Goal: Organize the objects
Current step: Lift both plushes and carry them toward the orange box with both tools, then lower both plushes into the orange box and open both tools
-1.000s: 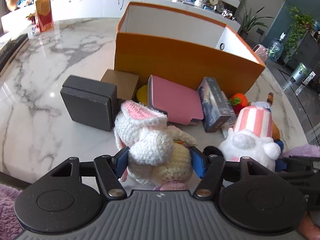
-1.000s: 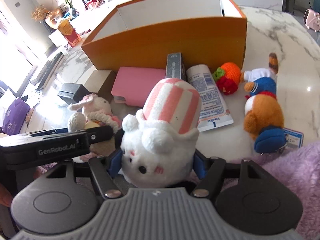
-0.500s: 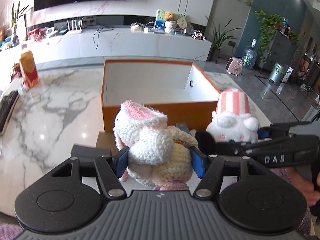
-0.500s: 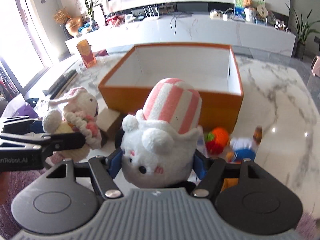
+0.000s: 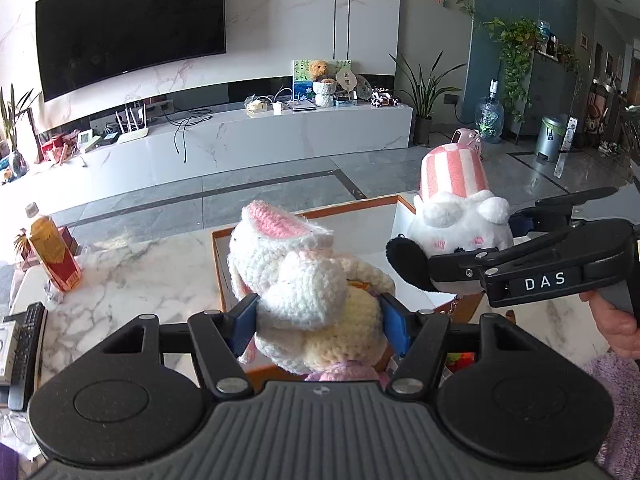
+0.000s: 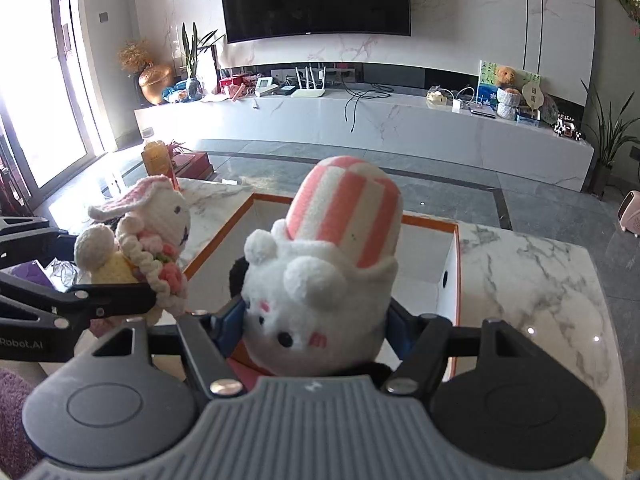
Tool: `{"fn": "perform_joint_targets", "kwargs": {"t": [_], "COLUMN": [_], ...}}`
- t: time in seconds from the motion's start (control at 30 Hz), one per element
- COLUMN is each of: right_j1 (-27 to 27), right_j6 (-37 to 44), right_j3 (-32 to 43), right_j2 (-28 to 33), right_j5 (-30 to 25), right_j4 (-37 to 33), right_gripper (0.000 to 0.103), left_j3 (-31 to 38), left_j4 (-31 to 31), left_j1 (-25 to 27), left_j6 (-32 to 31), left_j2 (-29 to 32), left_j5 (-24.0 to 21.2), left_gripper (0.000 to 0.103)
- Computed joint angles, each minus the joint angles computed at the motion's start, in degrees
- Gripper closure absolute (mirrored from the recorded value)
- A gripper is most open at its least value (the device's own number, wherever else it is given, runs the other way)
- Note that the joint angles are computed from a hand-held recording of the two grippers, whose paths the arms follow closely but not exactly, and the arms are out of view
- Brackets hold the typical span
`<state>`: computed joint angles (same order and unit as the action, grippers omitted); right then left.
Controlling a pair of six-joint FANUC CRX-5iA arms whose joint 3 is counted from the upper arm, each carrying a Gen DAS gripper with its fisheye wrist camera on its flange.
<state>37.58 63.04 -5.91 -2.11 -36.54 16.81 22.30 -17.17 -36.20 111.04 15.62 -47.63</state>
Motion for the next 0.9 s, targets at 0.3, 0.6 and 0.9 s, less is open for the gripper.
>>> {"fn": "perform_joint_targets", "kwargs": {"t": [0.3, 0.6, 0.9], "right_j1": [-4.41, -7.57, -10.49], "right_j6": [7.25, 15.02, 26.05], "right_j3": [14.65, 27.77, 42.47], "right_j2": [12.64, 23.89, 34.26], "right_j5": [-2.71, -13.6, -30.8], "right_j4": [-7.98, -18.56, -30.93], "right_gripper": [0.032, 0.032, 0.031], "left_j3": [7.39, 13.19, 20.91], "left_j4": [4.73, 11.84, 10.47], "left_j1": [3.23, 6.41, 5.94], "left_j6": [-9.57, -20.8, -27.15], "left_j2": [6.85, 13.36, 20.05], "left_j5": [-2.26, -8.66, -20.11], "left_gripper": [0.029, 0.029, 0.028]}}
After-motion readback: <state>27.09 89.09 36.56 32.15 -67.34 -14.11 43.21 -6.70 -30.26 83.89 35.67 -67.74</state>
